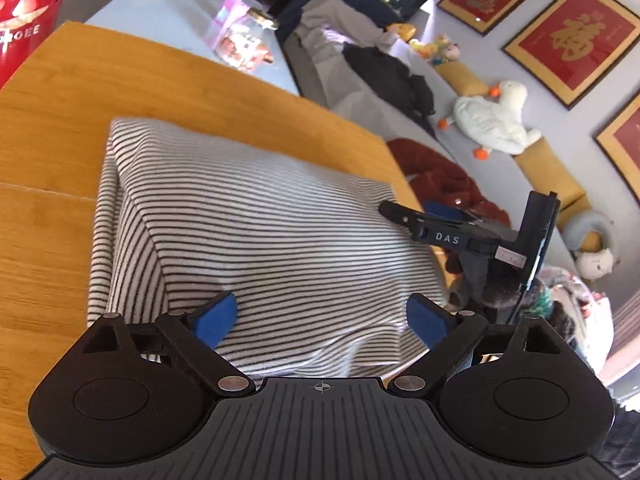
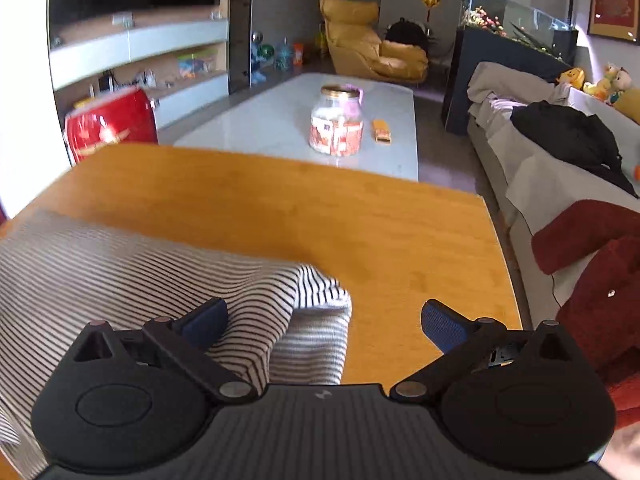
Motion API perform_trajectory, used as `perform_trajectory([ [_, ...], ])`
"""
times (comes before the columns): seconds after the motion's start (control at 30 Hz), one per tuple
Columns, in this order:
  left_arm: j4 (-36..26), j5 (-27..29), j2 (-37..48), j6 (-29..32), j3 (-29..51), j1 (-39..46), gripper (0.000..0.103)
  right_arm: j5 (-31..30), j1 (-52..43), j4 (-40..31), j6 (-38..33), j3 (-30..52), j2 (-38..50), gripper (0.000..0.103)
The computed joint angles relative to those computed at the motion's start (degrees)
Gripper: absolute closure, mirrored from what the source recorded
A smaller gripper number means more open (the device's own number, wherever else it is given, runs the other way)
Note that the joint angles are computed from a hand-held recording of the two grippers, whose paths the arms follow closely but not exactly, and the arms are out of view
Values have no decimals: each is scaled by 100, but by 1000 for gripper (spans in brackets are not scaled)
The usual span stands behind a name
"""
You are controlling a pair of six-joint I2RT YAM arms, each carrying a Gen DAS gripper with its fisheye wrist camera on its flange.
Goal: Fold clothes
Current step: 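Open both grippers and release the folded sweater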
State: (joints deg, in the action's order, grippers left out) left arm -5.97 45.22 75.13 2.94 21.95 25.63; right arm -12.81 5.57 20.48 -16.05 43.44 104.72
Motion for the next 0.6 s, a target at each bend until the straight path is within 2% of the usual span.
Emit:
perform_trajectory([
  [0.03, 215, -56, 113, -61, 21, -18, 8, 57, 16, 236, 32, -147, 33, 0],
  [0.2, 1297, -416, 854, -433, 280, -180, 5, -110, -149, 349, 434, -745, -339, 0],
  [0.37, 2099, -1049, 1782, -735, 941, -621, 1, -394, -82, 432, 308, -1433, -922, 0],
  [0.5, 2251, -1578, 2226, -1029, 1472, -957, 0, -1101, -90, -93, 622, -1388, -946, 0],
  [0.6, 2179, -1804, 2237, -978, 1581, -1061, 0, -1077, 117, -52, 778, -1418, -951, 0],
])
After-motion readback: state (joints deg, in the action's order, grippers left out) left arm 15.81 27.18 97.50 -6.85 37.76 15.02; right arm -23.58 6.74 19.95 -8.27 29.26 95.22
